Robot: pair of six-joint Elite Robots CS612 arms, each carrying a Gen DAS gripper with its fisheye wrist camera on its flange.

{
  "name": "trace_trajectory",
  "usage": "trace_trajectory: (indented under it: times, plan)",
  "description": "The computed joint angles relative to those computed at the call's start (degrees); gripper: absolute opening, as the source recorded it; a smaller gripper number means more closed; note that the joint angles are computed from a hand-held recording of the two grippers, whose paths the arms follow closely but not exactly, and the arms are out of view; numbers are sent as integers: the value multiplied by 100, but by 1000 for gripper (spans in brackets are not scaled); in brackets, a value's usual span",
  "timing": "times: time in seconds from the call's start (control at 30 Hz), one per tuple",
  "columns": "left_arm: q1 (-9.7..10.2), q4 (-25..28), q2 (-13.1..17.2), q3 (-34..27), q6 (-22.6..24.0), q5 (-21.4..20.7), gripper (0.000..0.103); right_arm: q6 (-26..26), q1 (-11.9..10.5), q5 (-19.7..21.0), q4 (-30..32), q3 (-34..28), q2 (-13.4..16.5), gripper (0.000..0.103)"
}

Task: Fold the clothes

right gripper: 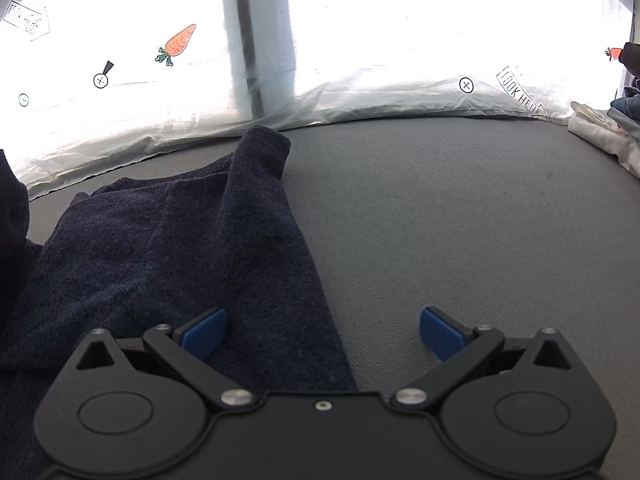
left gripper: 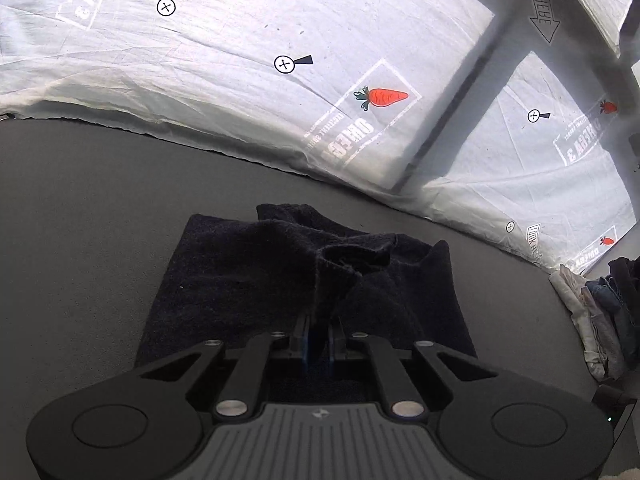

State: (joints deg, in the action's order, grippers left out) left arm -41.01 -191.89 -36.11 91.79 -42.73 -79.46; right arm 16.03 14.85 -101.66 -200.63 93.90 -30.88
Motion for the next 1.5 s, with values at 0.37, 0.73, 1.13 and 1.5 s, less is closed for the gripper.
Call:
trace_trajectory:
  times: [0.37,0.73,1.13,1.5]
  plan:
    - [-164,713,-194,129,-241,33,72,765,-306,1040,601,243,-432,96]
    - [-100,1717,-408,409,-1284,124,77,2122,-586,3518,-488,-49,-193,44]
    - [-62,1956,-313,238,-1574,-92,100,2250,-413,4108,714,-755,139,51]
    - [-155,2703,-443,150,-1827,20,102,1741,-289,4018,466,-450,-102,5]
